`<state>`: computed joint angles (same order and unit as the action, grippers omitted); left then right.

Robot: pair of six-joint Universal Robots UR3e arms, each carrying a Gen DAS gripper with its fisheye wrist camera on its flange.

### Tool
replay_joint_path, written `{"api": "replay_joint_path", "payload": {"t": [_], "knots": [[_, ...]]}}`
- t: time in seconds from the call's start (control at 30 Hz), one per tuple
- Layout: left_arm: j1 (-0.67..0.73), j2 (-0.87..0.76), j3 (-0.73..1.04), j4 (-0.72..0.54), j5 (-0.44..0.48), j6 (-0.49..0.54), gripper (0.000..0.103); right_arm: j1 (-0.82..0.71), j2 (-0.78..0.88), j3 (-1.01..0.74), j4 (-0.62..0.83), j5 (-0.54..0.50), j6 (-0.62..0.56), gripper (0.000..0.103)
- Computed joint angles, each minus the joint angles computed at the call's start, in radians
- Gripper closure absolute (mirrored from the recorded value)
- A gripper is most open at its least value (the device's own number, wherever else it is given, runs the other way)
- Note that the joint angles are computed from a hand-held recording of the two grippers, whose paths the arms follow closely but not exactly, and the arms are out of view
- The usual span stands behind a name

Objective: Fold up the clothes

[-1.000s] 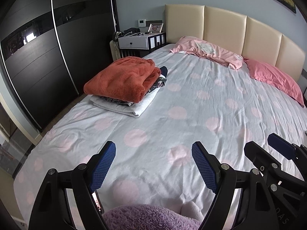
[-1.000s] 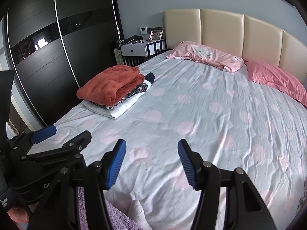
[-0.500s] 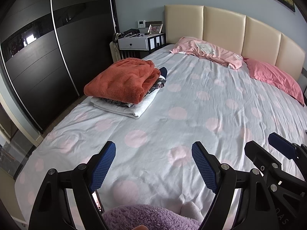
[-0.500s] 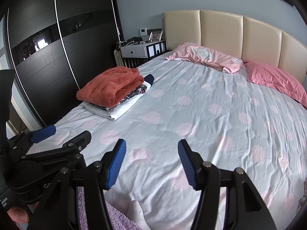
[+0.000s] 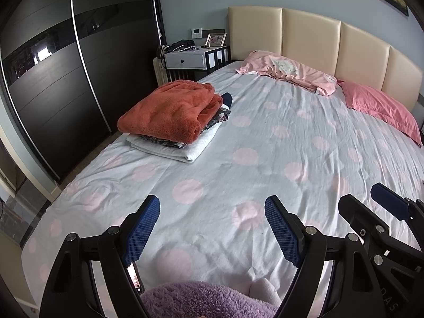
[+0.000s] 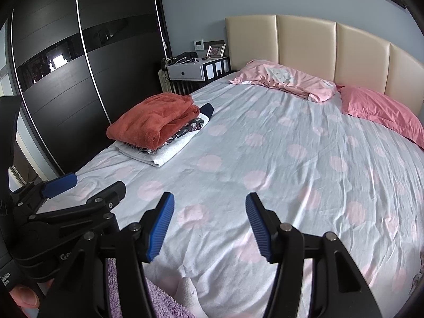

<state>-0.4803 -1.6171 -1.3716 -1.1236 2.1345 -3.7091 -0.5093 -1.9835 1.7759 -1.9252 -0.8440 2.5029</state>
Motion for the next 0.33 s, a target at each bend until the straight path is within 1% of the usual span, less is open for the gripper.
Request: {"api": "replay_joint_path", "payload": {"t": [0.33], "knots": [[-0.010,0.007,0.001,-0.015,0.013,-0.015,0.020,-0.001,-0.006,-0.002,0.015,0.006,-0.011,0.048]]}}
